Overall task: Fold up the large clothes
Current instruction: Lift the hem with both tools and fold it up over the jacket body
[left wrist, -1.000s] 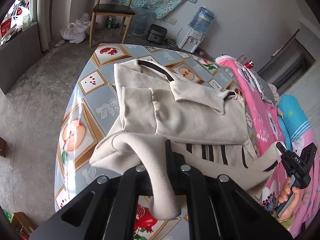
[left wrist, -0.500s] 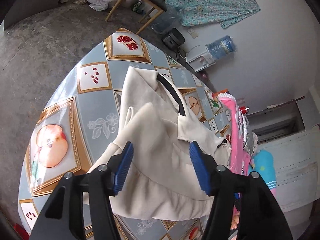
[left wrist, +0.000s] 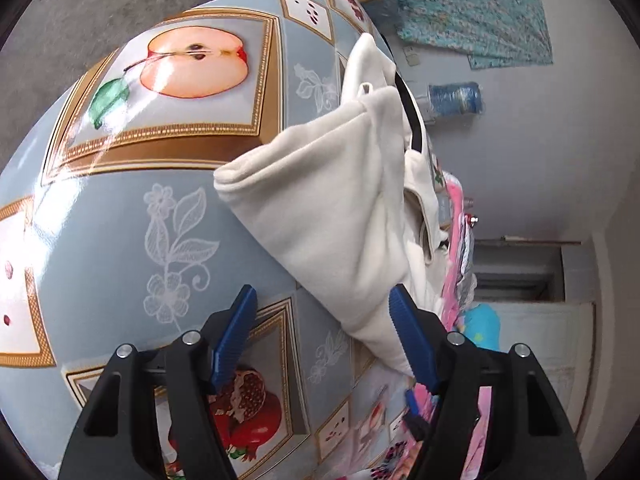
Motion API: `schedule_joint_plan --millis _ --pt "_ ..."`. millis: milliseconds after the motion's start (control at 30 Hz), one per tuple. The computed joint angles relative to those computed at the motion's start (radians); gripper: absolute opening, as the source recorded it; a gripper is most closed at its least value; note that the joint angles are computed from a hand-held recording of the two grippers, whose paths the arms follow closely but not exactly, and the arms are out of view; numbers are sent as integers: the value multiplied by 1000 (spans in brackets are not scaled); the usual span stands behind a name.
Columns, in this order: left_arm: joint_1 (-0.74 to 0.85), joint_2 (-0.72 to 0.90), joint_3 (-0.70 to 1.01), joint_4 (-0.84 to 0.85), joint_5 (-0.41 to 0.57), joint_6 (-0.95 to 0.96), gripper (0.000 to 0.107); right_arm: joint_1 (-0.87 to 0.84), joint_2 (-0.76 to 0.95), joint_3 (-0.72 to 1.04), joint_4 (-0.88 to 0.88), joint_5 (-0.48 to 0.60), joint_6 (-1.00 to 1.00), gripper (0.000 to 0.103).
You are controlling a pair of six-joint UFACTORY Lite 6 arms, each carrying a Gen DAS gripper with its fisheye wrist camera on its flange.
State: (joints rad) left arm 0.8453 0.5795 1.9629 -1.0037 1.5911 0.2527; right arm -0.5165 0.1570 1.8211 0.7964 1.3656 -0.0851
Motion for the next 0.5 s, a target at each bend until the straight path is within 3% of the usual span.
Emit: schedule_joint_plan --millis 167,300,367,433,500 --pt "-20 -19 -45 -49 -132 -62 67 33 -6 -42 -27 -146 73 68" --pt "-112 -87 -33 85 -287 -116 66 82 1 -55 -57 -264 141 60" --pt "-180 -135 -30 216 -376 -148 56 114 -3 -69 -90 -329 176 58" --pt "-271 -198 -72 384 -496 -181 45 150 -13 -79 -151 -387 219 47" --pt "-345 -251 -126 511 -599 -202 30 182 -8 -67 -223 -418 253 30"
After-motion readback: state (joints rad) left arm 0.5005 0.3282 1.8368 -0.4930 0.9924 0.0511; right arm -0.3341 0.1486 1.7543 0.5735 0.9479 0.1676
